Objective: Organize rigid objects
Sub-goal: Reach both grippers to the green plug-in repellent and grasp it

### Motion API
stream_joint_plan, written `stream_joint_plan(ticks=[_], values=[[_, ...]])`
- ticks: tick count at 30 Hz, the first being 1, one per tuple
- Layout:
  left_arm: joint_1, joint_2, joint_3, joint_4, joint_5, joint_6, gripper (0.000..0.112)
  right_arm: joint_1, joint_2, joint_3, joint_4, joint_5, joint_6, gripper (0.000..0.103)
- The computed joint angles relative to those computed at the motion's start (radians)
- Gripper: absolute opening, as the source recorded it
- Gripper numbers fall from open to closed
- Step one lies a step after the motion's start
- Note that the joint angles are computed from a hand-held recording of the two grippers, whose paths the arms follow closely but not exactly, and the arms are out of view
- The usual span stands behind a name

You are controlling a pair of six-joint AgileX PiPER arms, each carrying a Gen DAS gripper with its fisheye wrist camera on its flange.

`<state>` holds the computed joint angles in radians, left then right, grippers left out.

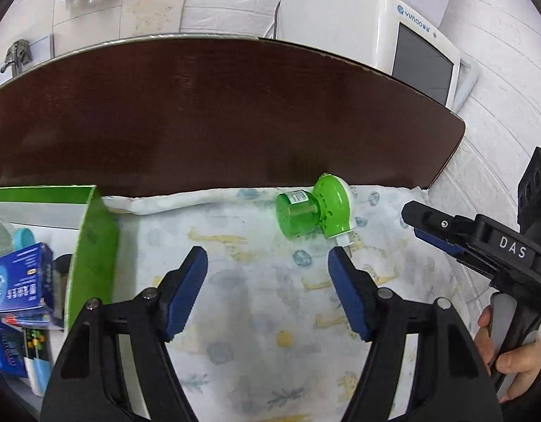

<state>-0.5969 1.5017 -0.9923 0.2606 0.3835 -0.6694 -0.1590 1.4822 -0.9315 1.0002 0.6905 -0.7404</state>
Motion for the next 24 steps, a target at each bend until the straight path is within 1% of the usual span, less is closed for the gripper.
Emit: stream_joint_plan(ticks=[1,4,8,11,12,13,15,17,19,22,24], values=[[-0.003,0.029,-0.021,-0.009,-0.004,0.006,0.069,-0.011,0.027,-0.022,0.009,0.014,-0.004,0.057],[-0.025,0.099,-0.071,0.057,-0.009,-0.051,0.069,-0.031,0.106,-0.089,0.044,0.06,-0.016,0.057],[-0.046,0.161,-0.119,0.09,-0.015,-0.043,0.069,-0.025,0.212,-0.172,0.076,0.097,-0.002,0.058],[-0.065,0.205,-0.157,0.148,0.008,-0.066,0.069,-0.008,0.265,-0.202,0.093,0.095,0.011,0.059],[-0.066,0.219,-0.168,0.147,0.012,-0.06,0.068,-0.007,0.281,-0.21,0.1,0.102,0.008,0.059],[-0.063,0.231,-0.178,0.126,0.012,-0.034,0.065,-0.006,0.297,-0.217,0.105,0.107,0.007,0.059],[-0.049,0.257,-0.203,0.042,0.02,0.054,0.052,-0.006,0.321,-0.225,0.119,0.115,-0.003,0.059],[-0.036,0.284,-0.228,-0.013,0.037,0.102,0.045,-0.003,0.335,-0.231,0.126,0.119,-0.013,0.059],[-0.02,0.302,-0.239,-0.07,0.037,0.147,0.043,0.001,0.341,-0.231,0.137,0.112,-0.027,0.059],[-0.001,0.31,-0.239,-0.148,0.022,0.207,0.043,0.002,0.347,-0.232,0.158,0.124,-0.059,0.059],[0.002,0.315,-0.244,-0.163,0.024,0.223,0.043,0.012,0.354,-0.236,0.15,0.116,-0.056,0.06]])
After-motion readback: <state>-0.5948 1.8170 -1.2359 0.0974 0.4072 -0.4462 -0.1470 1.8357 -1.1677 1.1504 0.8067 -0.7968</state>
